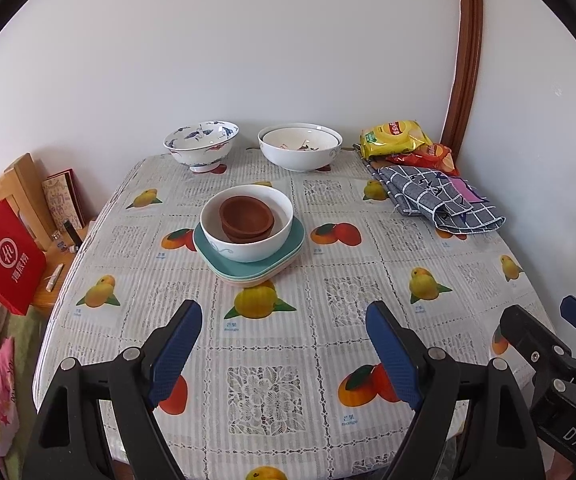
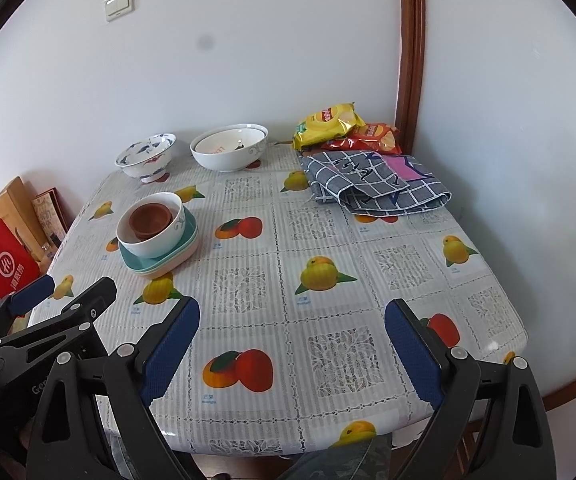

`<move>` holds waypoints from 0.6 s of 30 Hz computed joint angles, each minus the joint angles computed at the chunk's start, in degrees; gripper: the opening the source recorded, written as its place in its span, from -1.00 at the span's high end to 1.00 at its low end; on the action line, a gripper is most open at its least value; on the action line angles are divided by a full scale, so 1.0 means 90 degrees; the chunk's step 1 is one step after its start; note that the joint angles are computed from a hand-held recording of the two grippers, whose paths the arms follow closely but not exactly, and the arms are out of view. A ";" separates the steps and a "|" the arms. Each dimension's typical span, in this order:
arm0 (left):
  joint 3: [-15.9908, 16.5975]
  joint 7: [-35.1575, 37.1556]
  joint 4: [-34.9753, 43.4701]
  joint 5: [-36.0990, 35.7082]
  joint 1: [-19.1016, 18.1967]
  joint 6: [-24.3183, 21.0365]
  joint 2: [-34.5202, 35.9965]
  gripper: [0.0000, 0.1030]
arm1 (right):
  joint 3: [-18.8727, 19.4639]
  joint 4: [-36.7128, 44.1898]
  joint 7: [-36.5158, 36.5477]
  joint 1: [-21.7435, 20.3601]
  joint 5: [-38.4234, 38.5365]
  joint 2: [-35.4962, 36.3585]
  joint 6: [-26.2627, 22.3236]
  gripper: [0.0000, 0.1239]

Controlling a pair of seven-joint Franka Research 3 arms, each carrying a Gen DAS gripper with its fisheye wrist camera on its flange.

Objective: Organize plates and bowls

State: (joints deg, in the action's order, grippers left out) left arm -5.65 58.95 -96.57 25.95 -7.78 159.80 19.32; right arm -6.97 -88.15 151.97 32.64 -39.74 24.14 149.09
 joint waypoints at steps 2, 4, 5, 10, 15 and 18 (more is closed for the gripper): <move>0.0016 -0.0033 -0.0003 0.0025 -0.0019 -0.0003 -0.0005 -0.62 | -0.0006 -0.0012 0.0021 -0.0002 -0.0004 0.0001 0.0052 -0.50; -0.0028 0.0028 -0.0008 -0.0038 0.0014 0.0016 -0.0002 -0.62 | -0.0008 -0.0049 0.0038 -0.0002 0.0004 -0.0019 0.0100 -0.50; -0.0042 0.0048 -0.0018 -0.0066 0.0022 0.0022 -0.0010 -0.62 | -0.0019 -0.0058 0.0060 0.0007 -0.0011 -0.0024 0.0109 -0.50; -0.0031 0.0023 -0.0050 -0.0082 0.0013 0.0037 -0.0034 -0.62 | -0.0036 -0.0080 0.0125 0.0023 -0.0075 -0.0043 0.0121 -0.50; -0.0026 0.0009 -0.0068 -0.0082 0.0008 0.0041 -0.0049 -0.62 | -0.0019 -0.0057 0.0119 0.0035 -0.0108 -0.0037 0.0084 -0.50; -0.0016 0.0001 -0.0074 -0.0071 0.0006 0.0047 -0.0053 -0.62 | -0.0015 -0.0042 0.0121 0.0041 -0.0117 -0.0031 0.0061 -0.50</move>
State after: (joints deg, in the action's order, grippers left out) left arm -5.79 58.97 -97.23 25.31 -7.73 160.23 18.84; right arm -7.11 -88.53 153.06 33.01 -40.79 23.86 149.64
